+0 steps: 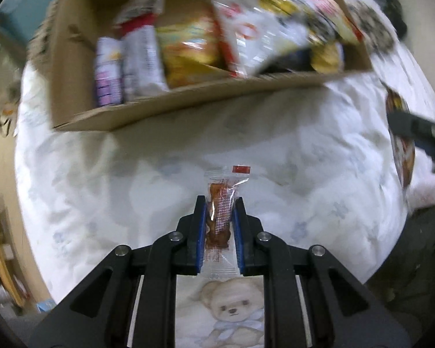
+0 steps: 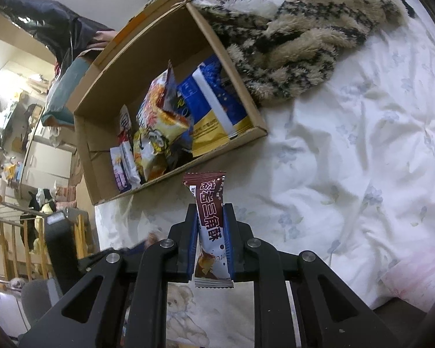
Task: Organize snacks
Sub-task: 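Carry the chocolate bar with the right tool while the left tool carries its snack over the box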
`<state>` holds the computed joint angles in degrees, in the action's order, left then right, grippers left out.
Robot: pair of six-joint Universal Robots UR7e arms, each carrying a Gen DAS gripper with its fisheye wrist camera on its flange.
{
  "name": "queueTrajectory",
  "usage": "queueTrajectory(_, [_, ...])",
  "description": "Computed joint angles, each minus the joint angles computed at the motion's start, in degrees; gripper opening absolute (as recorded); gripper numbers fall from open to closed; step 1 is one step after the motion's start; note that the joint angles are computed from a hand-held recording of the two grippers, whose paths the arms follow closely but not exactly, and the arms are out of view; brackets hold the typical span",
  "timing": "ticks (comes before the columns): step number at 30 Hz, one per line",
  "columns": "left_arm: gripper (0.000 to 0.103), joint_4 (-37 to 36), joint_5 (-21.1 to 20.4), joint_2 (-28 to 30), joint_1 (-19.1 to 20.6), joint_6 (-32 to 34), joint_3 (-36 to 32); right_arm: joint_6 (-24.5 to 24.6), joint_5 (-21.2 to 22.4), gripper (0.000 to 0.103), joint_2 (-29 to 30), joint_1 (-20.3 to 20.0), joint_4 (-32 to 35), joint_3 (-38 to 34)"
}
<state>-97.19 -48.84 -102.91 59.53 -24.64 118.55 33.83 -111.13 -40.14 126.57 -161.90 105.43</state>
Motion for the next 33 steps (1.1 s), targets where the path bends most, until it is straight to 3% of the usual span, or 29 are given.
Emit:
queueTrajectory(6, [0.014, 4.5, 6.4, -3.1, -2.2, -5.2, 1.9, -0.9, 1.3, 0.017, 0.2, 0.6, 0.6, -0.4])
queueTrajectory(16, [0.014, 9.9, 11.4, -10.6, -9.6, -15.6, 2.9, -2.2, 4.1, 0.017, 0.0, 1.1, -2.0, -0.4])
queueTrajectory(23, [0.014, 10.6, 12.9, -11.8, -11.1, -15.0, -0.1, -3.2, 6.6, 0.018, -0.3, 1.1, -5.3, -0.5])
queueTrajectory(30, [0.014, 8.6, 16.4, -10.0, -11.5, -13.8, -5.3, -6.0, 3.8, 0.018, -1.2, 1.4, -7.6, -1.8])
queueTrajectory(33, [0.014, 4.4, 16.7, -7.8, -10.0, -9.5, -7.2, -6.2, 4.0, 0.018, -1.3, 0.7, -8.3, -2.6])
